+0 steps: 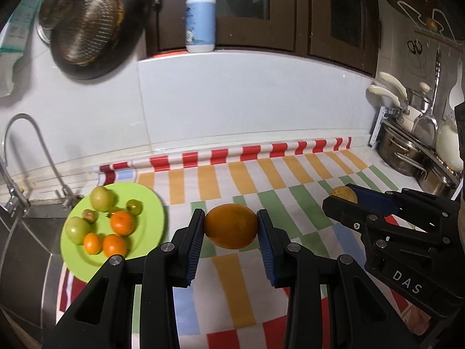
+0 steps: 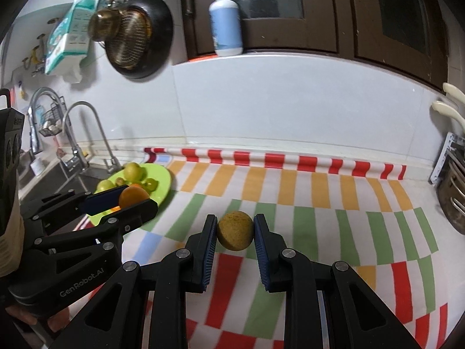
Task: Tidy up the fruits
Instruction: 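Carry the orange and small fruit over the green plate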
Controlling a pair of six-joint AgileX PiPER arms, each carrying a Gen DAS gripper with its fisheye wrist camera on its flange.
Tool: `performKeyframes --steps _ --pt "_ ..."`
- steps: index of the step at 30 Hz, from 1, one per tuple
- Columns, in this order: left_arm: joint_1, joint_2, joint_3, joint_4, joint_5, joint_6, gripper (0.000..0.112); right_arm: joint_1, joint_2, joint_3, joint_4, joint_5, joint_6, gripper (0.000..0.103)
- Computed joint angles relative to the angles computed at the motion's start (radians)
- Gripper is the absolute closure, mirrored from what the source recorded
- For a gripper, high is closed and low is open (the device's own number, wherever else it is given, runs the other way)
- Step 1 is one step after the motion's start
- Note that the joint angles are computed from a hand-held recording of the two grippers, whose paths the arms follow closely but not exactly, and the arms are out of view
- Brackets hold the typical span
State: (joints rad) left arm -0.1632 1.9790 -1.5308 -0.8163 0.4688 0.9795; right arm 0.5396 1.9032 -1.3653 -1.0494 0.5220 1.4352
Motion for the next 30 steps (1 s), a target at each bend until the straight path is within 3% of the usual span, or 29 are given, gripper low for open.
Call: performKeyframes --steps 15,30 --pt "0.152 -0.072 0.062 -0.098 0.035 0.151 0.076 0.106 0.084 -0.153 0.0 0.036 0.001 0.076" --pt "0.292 0.095 -0.156 -0.032 0.122 0.131 0.076 0.13 0.396 -0.651 0.313 0.124 -0.36 0.076"
